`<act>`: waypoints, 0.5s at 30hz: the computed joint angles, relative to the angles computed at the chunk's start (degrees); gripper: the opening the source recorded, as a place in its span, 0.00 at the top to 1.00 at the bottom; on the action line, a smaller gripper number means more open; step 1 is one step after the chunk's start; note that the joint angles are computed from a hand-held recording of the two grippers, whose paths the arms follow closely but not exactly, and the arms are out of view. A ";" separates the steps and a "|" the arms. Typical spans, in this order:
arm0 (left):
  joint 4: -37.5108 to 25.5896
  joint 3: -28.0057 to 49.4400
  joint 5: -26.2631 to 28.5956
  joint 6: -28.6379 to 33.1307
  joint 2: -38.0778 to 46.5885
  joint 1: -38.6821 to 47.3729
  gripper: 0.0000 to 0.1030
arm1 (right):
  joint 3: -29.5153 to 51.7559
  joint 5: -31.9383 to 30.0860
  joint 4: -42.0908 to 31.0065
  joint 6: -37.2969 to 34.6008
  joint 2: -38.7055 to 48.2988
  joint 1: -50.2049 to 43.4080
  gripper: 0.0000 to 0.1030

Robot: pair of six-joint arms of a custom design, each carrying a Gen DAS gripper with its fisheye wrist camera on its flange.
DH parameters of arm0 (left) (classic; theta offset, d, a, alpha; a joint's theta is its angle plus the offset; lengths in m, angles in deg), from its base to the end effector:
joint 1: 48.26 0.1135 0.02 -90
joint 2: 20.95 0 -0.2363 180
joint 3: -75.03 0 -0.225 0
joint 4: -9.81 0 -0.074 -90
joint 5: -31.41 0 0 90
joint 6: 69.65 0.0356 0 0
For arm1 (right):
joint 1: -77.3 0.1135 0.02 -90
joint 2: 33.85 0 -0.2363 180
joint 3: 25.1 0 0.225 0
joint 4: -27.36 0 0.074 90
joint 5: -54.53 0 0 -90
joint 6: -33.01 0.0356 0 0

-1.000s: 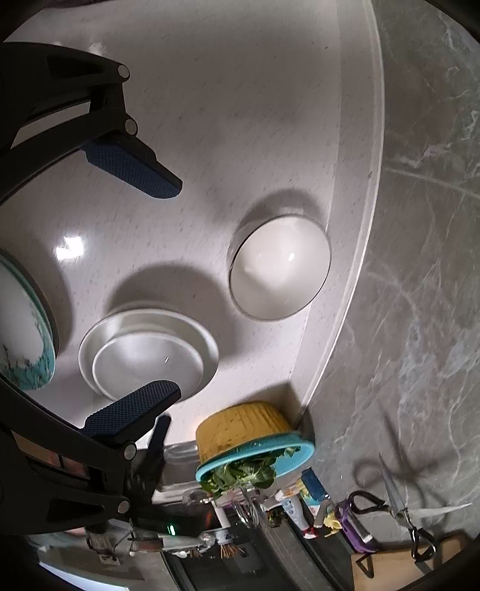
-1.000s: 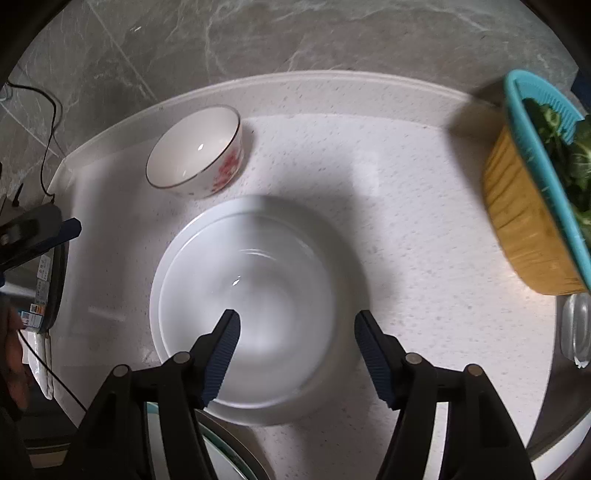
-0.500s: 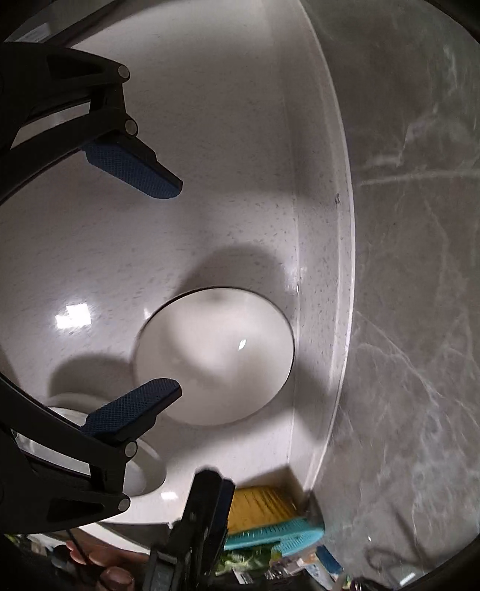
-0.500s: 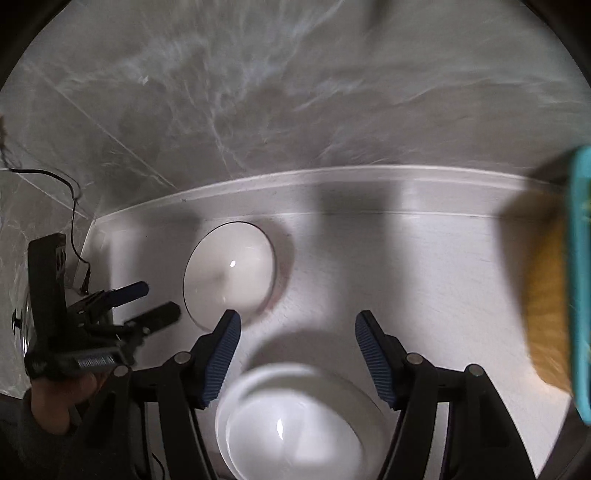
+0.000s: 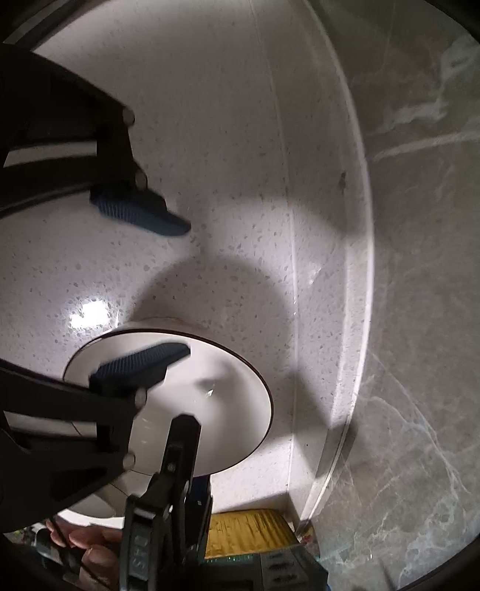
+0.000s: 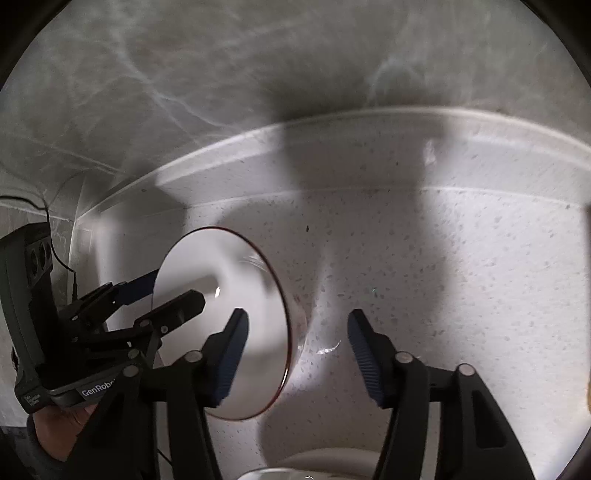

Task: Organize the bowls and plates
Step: 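Grip the rim of the red-patterned bowl with both tools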

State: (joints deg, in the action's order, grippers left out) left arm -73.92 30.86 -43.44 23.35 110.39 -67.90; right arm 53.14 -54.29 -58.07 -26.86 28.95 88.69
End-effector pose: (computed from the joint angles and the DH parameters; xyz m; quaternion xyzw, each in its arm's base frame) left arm 0.3930 -0.1501 0.2021 0.2058 0.9653 -0.1433 0.0730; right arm 0.1602 0.0440 0.2824 0.1301 0.9632 0.2113 0.1032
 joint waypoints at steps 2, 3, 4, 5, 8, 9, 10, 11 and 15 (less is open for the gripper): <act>-1.30 2.22 1.45 0.41 2.30 0.15 0.67 | -1.91 -1.85 0.80 -0.13 0.14 -1.99 0.50; -1.54 3.13 2.30 0.56 3.14 0.35 0.69 | -2.86 -2.31 1.95 0.27 0.29 -2.05 0.53; -1.34 3.05 2.92 0.69 3.28 0.51 0.73 | -3.22 -2.75 2.31 0.03 -0.10 -2.45 0.57; -1.24 3.03 3.58 0.64 3.39 0.43 0.80 | -3.36 -2.81 2.42 -0.09 -0.10 -2.33 0.59; 0.37 0.47 4.20 0.64 1.94 -0.31 0.92 | -3.39 -3.30 3.54 1.35 1.20 -0.45 0.78; 0.70 0.27 2.91 0.82 1.71 -0.88 0.92 | -3.63 -4.14 4.11 1.70 1.29 -0.31 0.81; 0.97 -0.30 2.47 0.69 1.27 -1.22 0.92 | -3.62 -4.64 4.55 2.11 1.34 -0.13 0.85; 1.42 -1.25 2.51 0.41 0.69 -1.32 0.92 | -3.32 -3.94 4.43 2.54 1.44 0.37 0.85; 2.17 -3.94 3.55 0.27 -1.33 -1.03 0.93 | -3.72 -2.14 6.26 5.78 1.52 3.27 0.86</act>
